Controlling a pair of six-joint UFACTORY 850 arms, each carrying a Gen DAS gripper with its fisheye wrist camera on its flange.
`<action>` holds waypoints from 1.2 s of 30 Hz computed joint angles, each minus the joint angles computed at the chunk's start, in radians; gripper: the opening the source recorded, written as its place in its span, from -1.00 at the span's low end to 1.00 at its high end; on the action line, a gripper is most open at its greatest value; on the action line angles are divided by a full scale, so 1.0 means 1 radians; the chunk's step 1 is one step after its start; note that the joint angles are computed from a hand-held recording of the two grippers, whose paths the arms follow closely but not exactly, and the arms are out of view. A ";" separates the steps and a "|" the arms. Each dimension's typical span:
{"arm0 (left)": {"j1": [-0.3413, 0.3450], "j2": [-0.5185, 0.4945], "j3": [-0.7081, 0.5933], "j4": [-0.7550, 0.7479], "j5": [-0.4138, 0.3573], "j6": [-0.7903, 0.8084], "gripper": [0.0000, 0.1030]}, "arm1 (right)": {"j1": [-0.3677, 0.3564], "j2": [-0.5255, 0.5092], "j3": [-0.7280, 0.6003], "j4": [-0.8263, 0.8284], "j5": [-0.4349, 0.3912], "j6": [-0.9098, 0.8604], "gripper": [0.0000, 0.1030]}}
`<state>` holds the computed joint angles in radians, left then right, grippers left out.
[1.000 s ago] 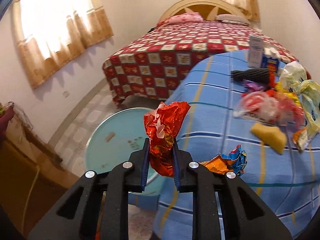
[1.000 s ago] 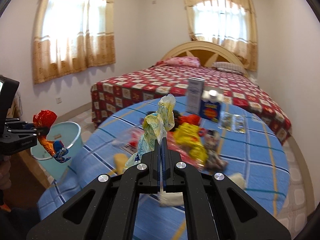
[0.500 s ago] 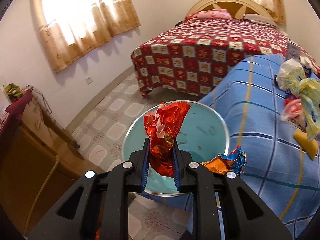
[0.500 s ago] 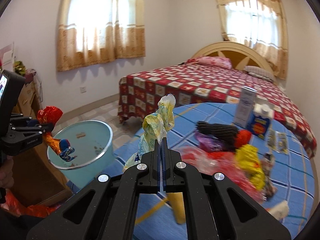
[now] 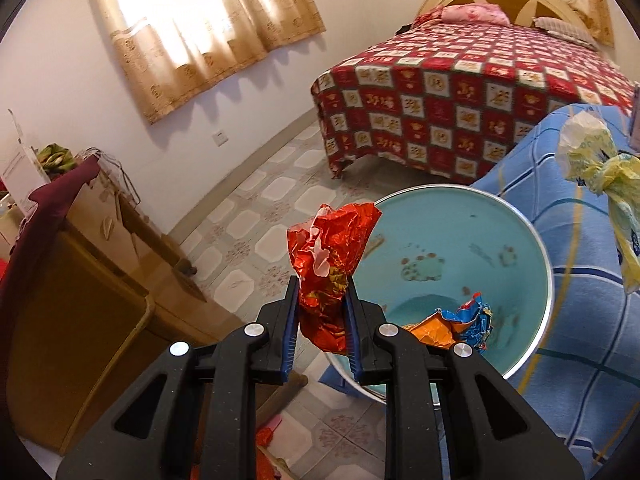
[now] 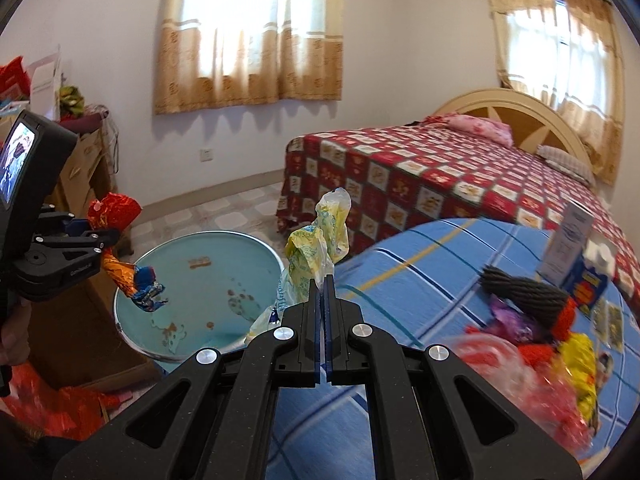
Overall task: Collect trash
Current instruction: 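Carry the red wrapper over the bin with the left gripper and open it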
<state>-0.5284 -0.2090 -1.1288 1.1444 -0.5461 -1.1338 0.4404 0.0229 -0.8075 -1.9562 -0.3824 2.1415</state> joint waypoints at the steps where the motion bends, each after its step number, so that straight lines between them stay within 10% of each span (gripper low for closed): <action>1: 0.005 -0.002 -0.001 -0.003 -0.001 0.001 -0.60 | 0.002 -0.009 -0.008 -0.005 0.003 0.001 -0.96; 36: 0.038 -0.008 -0.013 -0.026 -0.011 -0.003 -0.59 | 0.030 -0.152 -0.149 0.005 0.061 -0.079 -0.96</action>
<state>-0.4908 -0.2167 -1.1420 1.1184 -0.5570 -1.1371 0.4704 -0.1291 -0.9563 -1.9515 -0.3216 2.0624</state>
